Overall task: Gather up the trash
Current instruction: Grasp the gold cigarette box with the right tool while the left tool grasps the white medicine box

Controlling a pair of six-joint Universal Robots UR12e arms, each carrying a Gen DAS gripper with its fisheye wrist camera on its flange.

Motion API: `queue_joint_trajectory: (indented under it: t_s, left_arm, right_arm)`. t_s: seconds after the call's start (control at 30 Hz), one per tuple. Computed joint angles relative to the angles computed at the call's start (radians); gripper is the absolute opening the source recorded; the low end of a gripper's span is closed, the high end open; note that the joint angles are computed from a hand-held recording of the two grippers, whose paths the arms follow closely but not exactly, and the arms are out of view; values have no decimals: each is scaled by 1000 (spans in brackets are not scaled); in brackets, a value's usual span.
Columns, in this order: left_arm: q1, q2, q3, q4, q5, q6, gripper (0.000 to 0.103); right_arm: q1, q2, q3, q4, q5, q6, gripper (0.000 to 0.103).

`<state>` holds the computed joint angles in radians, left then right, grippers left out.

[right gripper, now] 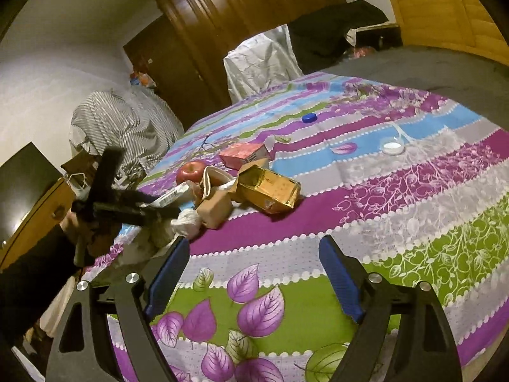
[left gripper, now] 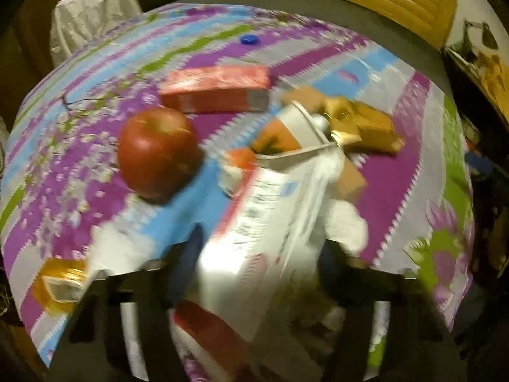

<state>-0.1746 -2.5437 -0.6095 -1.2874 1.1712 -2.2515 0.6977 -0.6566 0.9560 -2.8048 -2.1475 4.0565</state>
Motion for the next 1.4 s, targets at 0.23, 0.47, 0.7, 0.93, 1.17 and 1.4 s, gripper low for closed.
queue_joint_trajectory:
  t_s: [0.23,0.47,0.7,0.93,1.17,1.4]
  left_arm:
    - [52,210,-368,261,-155,-32,14]
    - [136,338,-575,476,-244,-235,14]
    - [160,409,-732,686,-39,-348,14]
    - [106,391,-807,875,347,-265,17]
    - [103,426,-899,998,275,-120,76]
    - [148,449,-878,903,79,-284,87]
  right_arm:
    - [6,12,-36,16,-14,-73,83]
    - [-17,35,-118,119,35,-206,83]
    - [-103,89,-277,376,250,-429,84]
    - [-146,195,-465,561,376,-517,55]
    - [-107,120,-304,393,259,-401,53]
    - [-49,24,-137,169,242,-318,53]
